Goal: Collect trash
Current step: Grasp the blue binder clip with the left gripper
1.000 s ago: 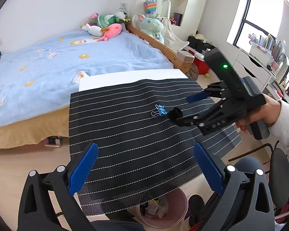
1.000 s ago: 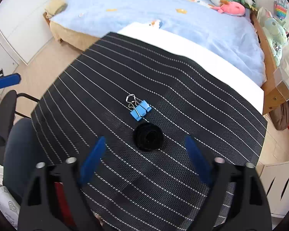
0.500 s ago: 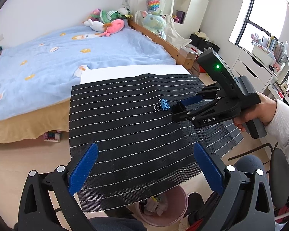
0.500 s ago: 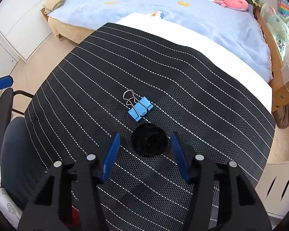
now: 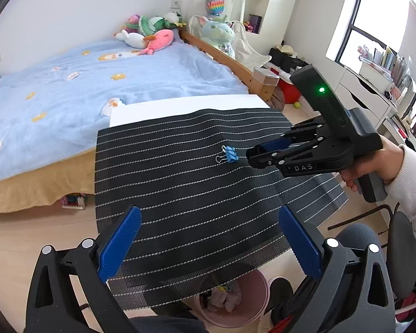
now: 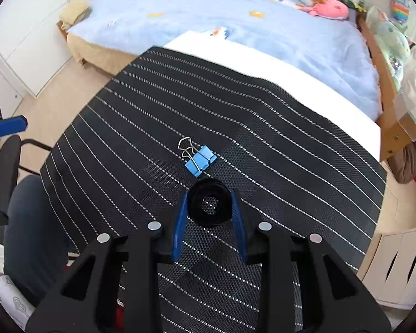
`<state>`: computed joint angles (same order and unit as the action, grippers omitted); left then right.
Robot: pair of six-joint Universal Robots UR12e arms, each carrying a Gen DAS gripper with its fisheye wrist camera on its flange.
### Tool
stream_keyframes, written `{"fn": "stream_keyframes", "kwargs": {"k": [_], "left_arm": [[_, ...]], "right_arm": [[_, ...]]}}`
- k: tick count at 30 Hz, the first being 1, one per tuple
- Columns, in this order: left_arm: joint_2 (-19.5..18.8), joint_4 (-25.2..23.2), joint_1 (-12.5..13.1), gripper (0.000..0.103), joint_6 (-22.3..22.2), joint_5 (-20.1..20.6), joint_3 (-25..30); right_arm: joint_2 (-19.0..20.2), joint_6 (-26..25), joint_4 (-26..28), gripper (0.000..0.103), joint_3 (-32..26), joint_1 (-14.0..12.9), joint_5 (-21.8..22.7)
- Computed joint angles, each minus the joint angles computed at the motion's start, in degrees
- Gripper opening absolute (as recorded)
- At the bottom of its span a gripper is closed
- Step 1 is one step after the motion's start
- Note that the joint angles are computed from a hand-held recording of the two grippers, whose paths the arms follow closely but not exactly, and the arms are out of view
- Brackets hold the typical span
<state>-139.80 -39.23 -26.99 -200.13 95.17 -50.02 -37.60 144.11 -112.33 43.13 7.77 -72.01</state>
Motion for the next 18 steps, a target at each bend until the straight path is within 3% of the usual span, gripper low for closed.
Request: {"fn": "stream_keyframes", "kwargs": {"k": [10,18], "left_arm": [[-3.66,-4.89,0.3,0.095,1.48,-1.19,8.07],[-10.37,-15.14,1.63,0.095,-2.74,-6.08,21.49]], "right_arm": [[-3.61,5.32,-4.53,0.031,5.64,-1.62,2.49],[-5.45,6.9,-6.68,0.031,8.66,-2.78,2.78]]}}
